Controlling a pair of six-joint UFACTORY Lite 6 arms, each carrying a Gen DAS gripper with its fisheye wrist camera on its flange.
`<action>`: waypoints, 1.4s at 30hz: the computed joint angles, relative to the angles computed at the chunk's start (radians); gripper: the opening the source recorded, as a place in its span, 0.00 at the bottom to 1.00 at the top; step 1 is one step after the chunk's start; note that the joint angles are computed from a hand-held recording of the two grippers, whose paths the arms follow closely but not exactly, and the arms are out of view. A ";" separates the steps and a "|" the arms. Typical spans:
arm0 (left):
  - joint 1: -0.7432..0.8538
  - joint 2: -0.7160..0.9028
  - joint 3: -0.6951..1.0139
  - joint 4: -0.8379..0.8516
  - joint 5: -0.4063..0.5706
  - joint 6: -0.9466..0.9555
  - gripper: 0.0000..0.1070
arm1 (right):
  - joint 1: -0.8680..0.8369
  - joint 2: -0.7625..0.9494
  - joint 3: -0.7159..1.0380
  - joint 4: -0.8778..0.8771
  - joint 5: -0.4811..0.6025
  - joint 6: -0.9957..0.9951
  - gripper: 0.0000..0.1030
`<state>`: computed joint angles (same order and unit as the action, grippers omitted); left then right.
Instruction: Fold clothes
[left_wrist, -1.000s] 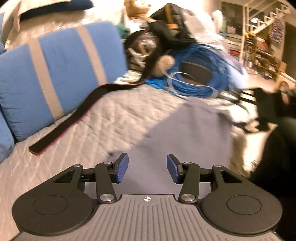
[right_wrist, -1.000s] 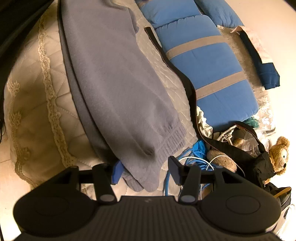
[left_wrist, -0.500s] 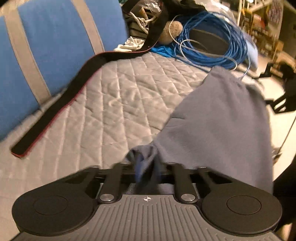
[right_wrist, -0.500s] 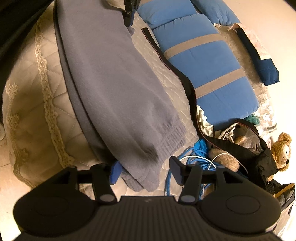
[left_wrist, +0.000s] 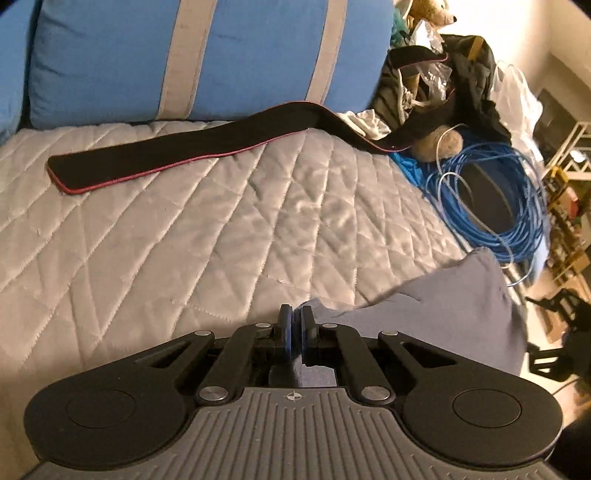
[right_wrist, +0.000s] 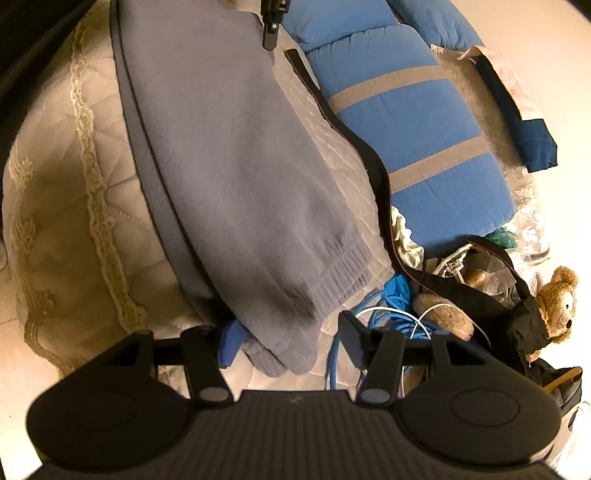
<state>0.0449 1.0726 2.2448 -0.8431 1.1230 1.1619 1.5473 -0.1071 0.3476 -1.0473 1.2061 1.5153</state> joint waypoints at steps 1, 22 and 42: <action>-0.005 0.000 0.000 0.003 -0.012 -0.003 0.04 | 0.002 -0.001 0.002 0.006 0.003 -0.004 0.67; 0.091 -0.594 -0.767 -0.331 -0.239 0.434 0.54 | -0.086 -0.292 0.132 0.125 0.092 -0.026 0.94; 0.211 -0.874 -1.140 -0.454 -0.213 0.747 0.82 | -0.428 0.526 1.279 0.073 0.188 -0.106 1.00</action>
